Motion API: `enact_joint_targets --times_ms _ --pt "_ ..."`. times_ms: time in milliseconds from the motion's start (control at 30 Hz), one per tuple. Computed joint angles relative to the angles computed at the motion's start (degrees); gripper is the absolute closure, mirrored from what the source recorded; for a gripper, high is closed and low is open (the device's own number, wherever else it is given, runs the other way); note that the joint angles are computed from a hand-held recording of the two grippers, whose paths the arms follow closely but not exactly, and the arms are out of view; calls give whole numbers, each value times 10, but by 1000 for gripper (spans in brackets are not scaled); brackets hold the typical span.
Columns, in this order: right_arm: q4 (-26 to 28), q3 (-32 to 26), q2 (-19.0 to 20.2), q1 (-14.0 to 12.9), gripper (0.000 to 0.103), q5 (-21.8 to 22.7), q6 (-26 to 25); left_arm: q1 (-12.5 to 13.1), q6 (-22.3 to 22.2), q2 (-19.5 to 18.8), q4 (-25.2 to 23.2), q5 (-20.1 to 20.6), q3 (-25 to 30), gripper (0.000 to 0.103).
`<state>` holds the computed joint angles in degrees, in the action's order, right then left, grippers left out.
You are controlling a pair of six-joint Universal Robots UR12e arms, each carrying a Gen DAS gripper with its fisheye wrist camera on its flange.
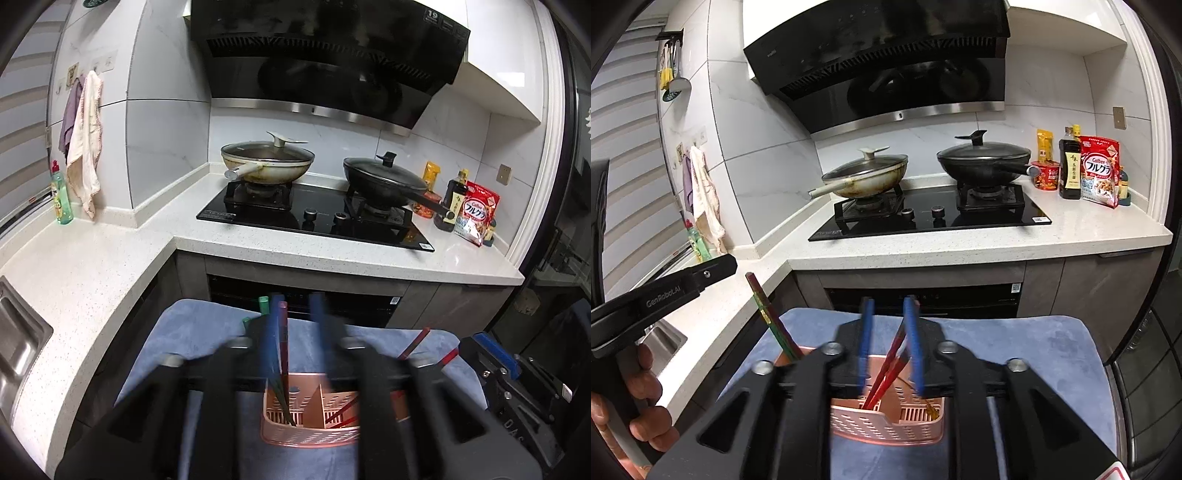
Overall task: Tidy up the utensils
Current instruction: 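Lower both chopsticks into the pink holder and open both tools, then withdraw both tools from the holder back toward the remaining chopsticks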
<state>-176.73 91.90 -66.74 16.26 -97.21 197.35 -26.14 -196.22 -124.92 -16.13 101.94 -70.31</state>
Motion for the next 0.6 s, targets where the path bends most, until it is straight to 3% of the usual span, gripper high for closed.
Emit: enact_joint_targets --times_ms 33,133,200,467,600 --pt "-6 3 -3 1 70 -5 0 -1 -3 2 7 6 -4 31" --pt "-20 12 -11 4 62 -15 -6 -6 -5 10 37 45 -19 12" --pt "-26 22 -22 6 56 -21 -5 -7 -8 19 23 50 -28 12" --pt "-23 81 -70 24 51 -18 0 -12 -28 64 -83 67 -80 8" --pt "-14 118 -93 35 49 -19 13 -20 -37 86 -99 88 -126 8"
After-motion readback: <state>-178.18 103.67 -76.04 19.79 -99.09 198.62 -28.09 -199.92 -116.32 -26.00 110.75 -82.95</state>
